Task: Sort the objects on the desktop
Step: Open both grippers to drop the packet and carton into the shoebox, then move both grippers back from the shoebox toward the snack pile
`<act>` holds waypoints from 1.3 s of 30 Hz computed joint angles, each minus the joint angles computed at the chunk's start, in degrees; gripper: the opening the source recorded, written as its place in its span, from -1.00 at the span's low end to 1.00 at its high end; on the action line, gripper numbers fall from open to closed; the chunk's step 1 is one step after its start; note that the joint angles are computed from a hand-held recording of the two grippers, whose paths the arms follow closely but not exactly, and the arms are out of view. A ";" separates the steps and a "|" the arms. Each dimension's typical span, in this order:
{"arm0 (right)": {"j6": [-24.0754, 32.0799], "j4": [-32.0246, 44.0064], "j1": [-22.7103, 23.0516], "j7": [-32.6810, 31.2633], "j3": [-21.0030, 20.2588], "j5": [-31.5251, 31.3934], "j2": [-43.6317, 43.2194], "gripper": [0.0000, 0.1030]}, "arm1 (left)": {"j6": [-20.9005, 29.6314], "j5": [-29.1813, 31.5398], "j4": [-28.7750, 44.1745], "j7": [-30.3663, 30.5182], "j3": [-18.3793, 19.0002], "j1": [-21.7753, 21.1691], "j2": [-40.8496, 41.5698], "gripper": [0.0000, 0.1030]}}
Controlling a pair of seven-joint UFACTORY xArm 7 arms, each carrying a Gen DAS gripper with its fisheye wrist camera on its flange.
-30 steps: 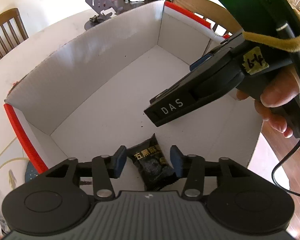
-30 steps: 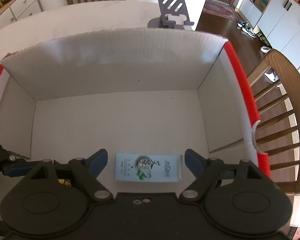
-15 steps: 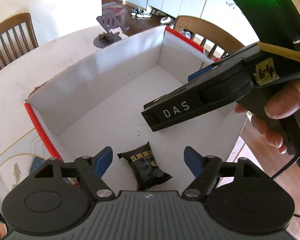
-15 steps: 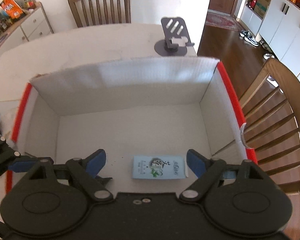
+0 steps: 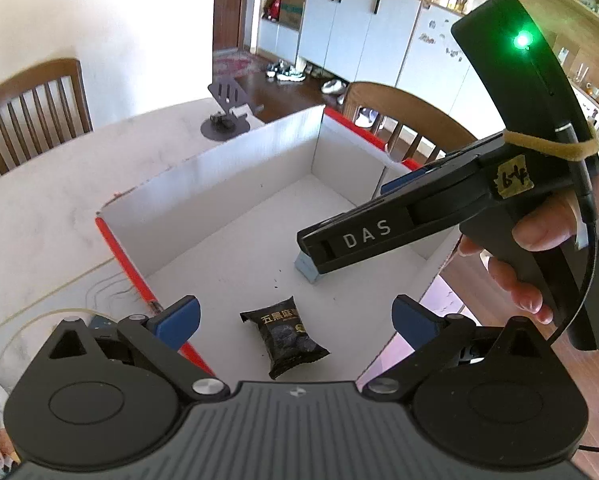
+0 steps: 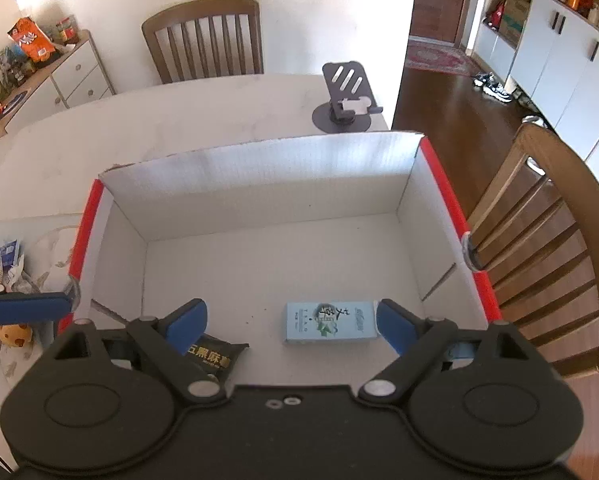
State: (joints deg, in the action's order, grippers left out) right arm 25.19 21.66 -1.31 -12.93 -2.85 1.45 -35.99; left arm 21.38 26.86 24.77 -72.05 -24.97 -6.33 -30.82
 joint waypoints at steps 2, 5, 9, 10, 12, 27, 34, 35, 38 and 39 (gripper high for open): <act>0.04 -1.13 -0.11 0.83 0.51 0.14 -2.33 0.81 | 0.68 0.19 -0.70 -0.06 -0.35 -0.52 -1.72 0.99; 0.59 -2.78 -0.01 2.41 1.33 0.25 -6.25 0.84 | 0.19 -0.73 -2.29 0.74 0.19 -1.94 -4.21 0.99; 1.73 -4.78 0.54 4.85 2.55 0.17 -11.71 0.87 | 0.61 -2.15 -4.51 2.49 -0.19 -3.80 -8.58 1.00; 2.13 -5.26 0.69 5.63 2.91 0.16 -13.15 0.88 | 0.71 -2.51 -5.12 3.15 -0.14 -4.38 -9.58 1.00; 3.03 -6.01 1.29 6.88 3.40 0.12 -15.64 0.89 | 1.61 -3.60 -6.44 4.04 -0.15 -5.66 -12.16 1.00; 6.88 -10.48 8.49 22.89 12.20 -1.21 -29.32 0.90 | 19.32 -12.56 -16.10 6.95 0.58 -17.94 -39.24 1.00; 5.88 -11.29 14.08 30.87 17.02 -3.07 -31.31 0.90 | 34.39 -14.91 -17.78 7.34 -1.39 -24.34 -52.25 1.00; 5.63 -11.25 14.68 32.01 17.69 -3.43 -31.16 0.90 | 36.67 -15.24 -18.09 7.08 -1.95 -25.31 -54.34 1.00; 4.27 -11.22 16.16 35.69 19.89 -4.55 -30.06 0.89 | 44.12 -15.86 -18.91 6.78 -3.81 -28.71 -60.87 1.00; 3.80 -11.28 16.53 36.89 20.56 -5.03 -29.74 0.89 | 46.58 -16.15 -19.12 6.55 -4.45 -29.82 -62.93 1.00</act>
State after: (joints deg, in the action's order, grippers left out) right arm 28.99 10.38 15.23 23.95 17.72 -3.59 -65.72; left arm 67.97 10.71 5.66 -65.50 -29.42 -36.15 -93.75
